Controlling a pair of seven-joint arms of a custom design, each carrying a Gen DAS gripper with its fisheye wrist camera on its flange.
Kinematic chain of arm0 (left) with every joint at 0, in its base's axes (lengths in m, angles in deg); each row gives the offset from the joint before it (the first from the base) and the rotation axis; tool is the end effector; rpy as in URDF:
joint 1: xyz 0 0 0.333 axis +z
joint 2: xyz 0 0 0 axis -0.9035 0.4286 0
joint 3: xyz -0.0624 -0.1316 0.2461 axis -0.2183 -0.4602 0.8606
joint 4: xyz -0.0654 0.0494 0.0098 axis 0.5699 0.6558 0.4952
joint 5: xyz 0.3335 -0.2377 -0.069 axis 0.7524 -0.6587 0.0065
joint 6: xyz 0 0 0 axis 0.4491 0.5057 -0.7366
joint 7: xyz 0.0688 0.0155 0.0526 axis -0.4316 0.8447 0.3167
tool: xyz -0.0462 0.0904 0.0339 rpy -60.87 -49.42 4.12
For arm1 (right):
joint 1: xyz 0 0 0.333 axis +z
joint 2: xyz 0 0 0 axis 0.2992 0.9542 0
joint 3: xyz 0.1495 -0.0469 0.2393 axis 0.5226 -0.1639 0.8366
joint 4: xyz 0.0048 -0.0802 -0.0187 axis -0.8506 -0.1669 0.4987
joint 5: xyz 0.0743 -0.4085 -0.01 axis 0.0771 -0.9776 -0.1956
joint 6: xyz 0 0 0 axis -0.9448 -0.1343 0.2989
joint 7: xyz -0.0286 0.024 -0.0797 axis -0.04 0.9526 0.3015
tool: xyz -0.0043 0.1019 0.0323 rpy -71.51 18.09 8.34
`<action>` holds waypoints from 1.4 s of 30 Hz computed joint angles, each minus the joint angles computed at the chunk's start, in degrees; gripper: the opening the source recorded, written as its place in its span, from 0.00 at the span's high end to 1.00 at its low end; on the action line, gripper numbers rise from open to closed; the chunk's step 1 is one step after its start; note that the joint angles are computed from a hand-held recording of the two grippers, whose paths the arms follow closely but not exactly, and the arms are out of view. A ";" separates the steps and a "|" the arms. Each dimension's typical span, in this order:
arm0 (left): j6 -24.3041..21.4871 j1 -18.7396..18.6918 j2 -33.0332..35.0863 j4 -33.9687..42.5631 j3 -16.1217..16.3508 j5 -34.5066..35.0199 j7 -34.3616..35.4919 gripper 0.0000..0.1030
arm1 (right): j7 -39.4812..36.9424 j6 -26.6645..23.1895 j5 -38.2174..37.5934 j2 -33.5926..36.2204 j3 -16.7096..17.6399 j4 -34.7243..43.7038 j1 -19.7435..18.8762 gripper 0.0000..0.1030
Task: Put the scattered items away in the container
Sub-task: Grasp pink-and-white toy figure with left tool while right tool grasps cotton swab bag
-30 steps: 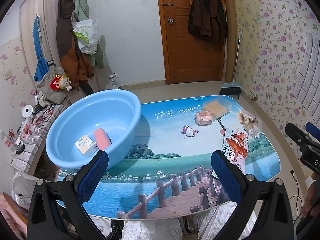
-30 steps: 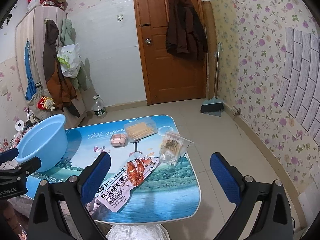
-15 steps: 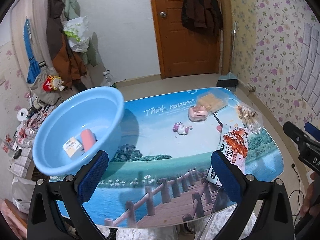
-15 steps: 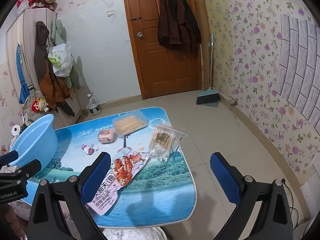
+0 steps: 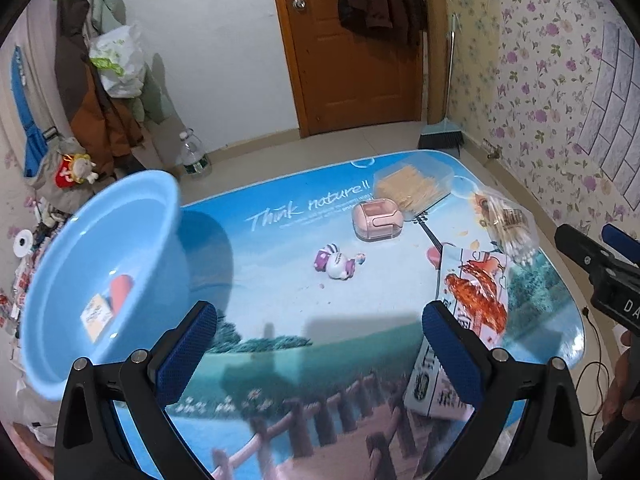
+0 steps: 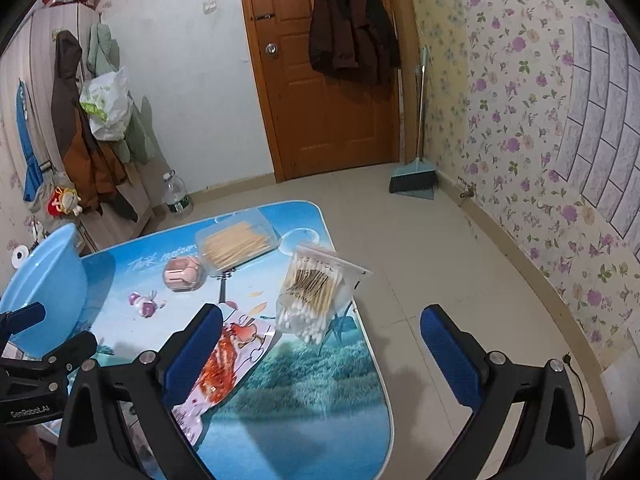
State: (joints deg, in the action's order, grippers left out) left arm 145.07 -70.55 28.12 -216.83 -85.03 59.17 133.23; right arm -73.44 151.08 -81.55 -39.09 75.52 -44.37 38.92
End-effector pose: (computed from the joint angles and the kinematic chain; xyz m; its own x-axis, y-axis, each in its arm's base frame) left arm 0.5475 -0.1176 0.3811 -0.4085 -0.9062 -0.1090 -0.6607 0.3760 -0.6497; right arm 0.4582 0.2911 0.3708 -0.3417 -0.9334 -0.1091 -0.5794 0.3006 -0.7575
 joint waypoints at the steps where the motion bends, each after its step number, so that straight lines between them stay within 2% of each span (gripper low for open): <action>1: -0.65 0.21 1.35 1.32 -0.14 1.51 -1.31 0.00 | -0.43 0.47 0.06 0.53 -0.23 0.37 -0.18 0.03; 8: -3.78 0.13 8.31 8.41 -0.33 4.60 -3.15 0.00 | -4.81 3.12 2.01 6.08 -2.56 4.70 -0.87 0.09; 12: -4.36 -0.64 11.76 11.88 0.53 8.62 -6.28 0.00 | -7.03 4.30 4.26 8.74 -3.94 6.75 -0.90 0.09; 16: -5.75 -0.25 14.45 15.10 0.32 9.15 -6.56 0.01 | -8.89 5.46 5.62 11.41 -5.18 8.90 -0.65 0.09; 20: -8.17 0.56 16.91 18.22 -0.19 8.17 -5.37 0.18 | -9.25 6.91 6.16 13.29 -6.40 10.02 -0.31 0.09; 27: -10.87 1.43 18.82 19.90 -0.58 7.14 -3.09 0.28 | -9.49 7.58 7.21 14.78 -7.49 10.99 0.35 0.09; 33: -12.76 4.81 19.45 20.96 -3.93 -1.02 4.88 0.39 | -11.21 7.82 8.93 16.05 -7.90 12.07 0.84 0.09; 36: -12.94 4.94 19.43 21.12 -3.97 -3.10 7.27 0.49 | -11.84 8.10 9.61 16.66 -8.16 12.58 1.08 0.09; 39: -12.69 5.29 19.16 20.77 -4.35 -5.21 10.35 0.66 | -12.01 8.24 9.91 17.03 -8.45 12.92 1.33 0.09; 42: -12.58 5.16 19.01 20.59 -4.00 -6.20 11.63 0.67 | -12.49 8.18 10.38 17.60 -8.67 13.54 1.55 0.09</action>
State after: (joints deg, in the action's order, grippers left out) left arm 132.49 -65.39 47.13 -196.24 -89.03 52.97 144.85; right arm -85.93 159.26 -71.17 -21.49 66.85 -30.83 40.47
